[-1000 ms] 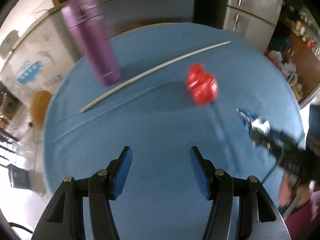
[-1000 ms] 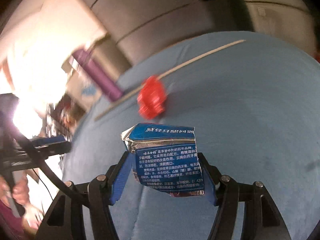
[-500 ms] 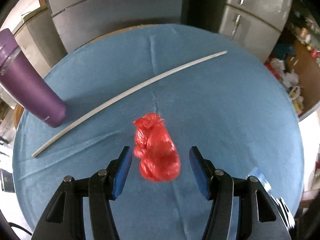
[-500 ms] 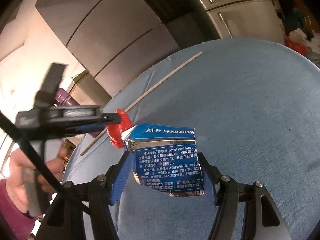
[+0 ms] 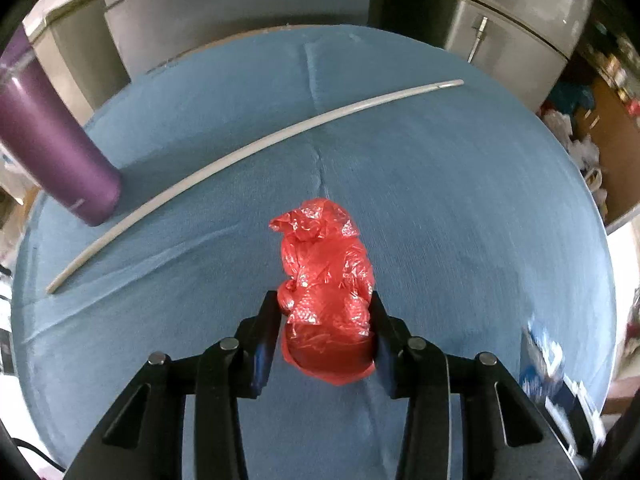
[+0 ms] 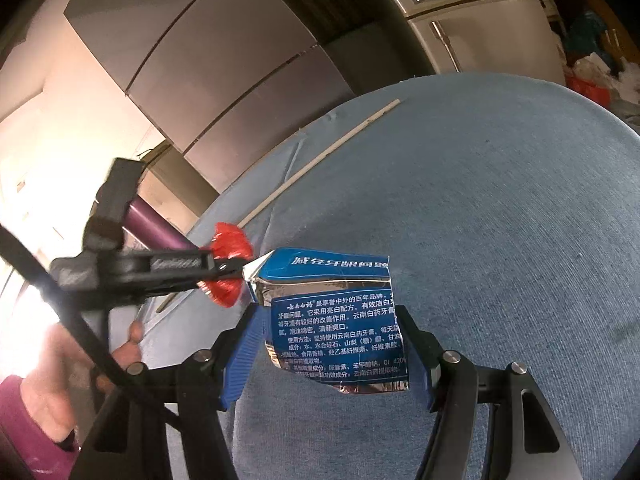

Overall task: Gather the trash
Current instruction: 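Grasp the red plastic bag with the left tool while right tool holds the packet, then carry the red bag and blue packet over the red wastebasket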

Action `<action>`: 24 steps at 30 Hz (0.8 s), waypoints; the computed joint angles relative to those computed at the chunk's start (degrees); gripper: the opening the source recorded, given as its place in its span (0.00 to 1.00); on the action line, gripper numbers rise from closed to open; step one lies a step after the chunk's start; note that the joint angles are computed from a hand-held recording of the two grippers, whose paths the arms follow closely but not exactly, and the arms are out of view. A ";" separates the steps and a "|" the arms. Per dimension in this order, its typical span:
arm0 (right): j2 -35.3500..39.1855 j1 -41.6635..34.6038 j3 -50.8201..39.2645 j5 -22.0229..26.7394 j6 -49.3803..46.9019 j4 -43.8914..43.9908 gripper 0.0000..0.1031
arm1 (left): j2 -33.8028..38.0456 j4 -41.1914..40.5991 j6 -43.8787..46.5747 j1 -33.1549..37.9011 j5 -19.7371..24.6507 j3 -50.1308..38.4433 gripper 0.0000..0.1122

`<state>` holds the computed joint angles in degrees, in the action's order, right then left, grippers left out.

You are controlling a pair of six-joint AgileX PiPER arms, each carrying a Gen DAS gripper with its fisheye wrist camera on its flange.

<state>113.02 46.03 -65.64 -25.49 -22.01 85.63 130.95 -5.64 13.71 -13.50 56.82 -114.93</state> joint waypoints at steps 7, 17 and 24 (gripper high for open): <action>0.03 -0.29 -0.52 0.81 -1.86 1.24 0.66 | -17.16 0.01 5.30 3.45 -9.12 24.26 0.39; 0.17 -0.77 0.38 0.53 3.57 -3.65 0.65 | -44.57 3.17 8.50 19.68 -12.77 47.27 0.39; -0.60 3.60 0.55 -5.90 -0.13 -2.85 0.65 | -58.46 -1.29 17.42 38.47 -13.15 52.50 0.39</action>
